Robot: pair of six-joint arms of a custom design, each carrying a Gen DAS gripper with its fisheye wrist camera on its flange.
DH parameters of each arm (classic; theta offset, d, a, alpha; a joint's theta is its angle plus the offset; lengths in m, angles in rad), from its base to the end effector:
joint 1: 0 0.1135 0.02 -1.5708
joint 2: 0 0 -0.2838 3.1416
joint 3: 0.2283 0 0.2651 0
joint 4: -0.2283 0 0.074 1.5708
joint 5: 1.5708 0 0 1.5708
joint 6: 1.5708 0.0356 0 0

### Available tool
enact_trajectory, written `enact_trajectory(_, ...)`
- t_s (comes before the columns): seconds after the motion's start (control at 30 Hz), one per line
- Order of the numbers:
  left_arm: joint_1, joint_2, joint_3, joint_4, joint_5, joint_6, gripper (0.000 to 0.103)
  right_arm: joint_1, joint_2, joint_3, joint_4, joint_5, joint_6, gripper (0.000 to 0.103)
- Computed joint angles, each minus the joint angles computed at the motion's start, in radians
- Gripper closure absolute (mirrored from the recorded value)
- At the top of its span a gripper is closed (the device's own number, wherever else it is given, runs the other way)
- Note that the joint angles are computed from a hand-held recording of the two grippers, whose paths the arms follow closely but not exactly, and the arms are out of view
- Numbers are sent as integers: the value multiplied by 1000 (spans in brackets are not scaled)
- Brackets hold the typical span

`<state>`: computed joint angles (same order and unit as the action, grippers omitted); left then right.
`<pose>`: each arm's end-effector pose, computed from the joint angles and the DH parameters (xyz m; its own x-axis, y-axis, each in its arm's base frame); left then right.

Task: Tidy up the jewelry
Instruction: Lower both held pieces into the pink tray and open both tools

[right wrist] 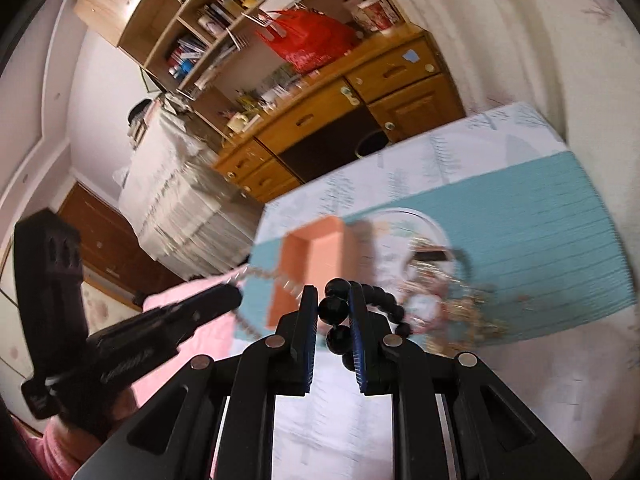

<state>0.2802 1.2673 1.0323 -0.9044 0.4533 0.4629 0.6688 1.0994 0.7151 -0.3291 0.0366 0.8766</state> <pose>0.2394 0.0527 0.2863 -0.8135 0.1836 -0.5518 0.3248 0.9305 -0.1692 0.1859 0.1452 0.2535 -0.7880 0.3562 -0.5022 0.0121 0.8244 0.5658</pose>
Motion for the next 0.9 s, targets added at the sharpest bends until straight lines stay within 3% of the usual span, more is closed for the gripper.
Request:
enact_trajectory(0.17, 117, 207, 193, -34, 58, 116, 97, 129, 172, 164, 37, 116, 72, 88)
enact_trajectory(0.43, 164, 462, 392, 4, 39, 222, 97, 226, 497, 456, 38, 231, 109, 87)
enact_trajectory(0.5, 152, 507, 419, -2, 20, 233, 97, 240, 568, 533, -14, 244, 160, 66)
enact_trajectory(0.53, 143, 513, 412, 2, 8, 236, 97, 229, 583, 534, -16, 235, 170, 45)
enact_trajectory(0.57, 140, 523, 416, -2, -1, 243, 97, 230, 596, 539, -22, 236, 186, 37)
enact_trajectory(0.63, 141, 540, 419, -2, -14, 263, 95, 257, 606, 553, -18, 279, 210, 37)
enact_trajectory(0.7, 145, 552, 414, -13, -20, 290, 83, 265, 615, 564, -43, 300, 217, 35)
enact_trajectory(0.77, 147, 549, 396, -14, -17, 304, 45, 265, 617, 560, -63, 309, 228, 30)
enact_trajectory(0.9, 160, 538, 365, -48, -1, 359, 40, 284, 584, 529, -108, 344, 301, 19)
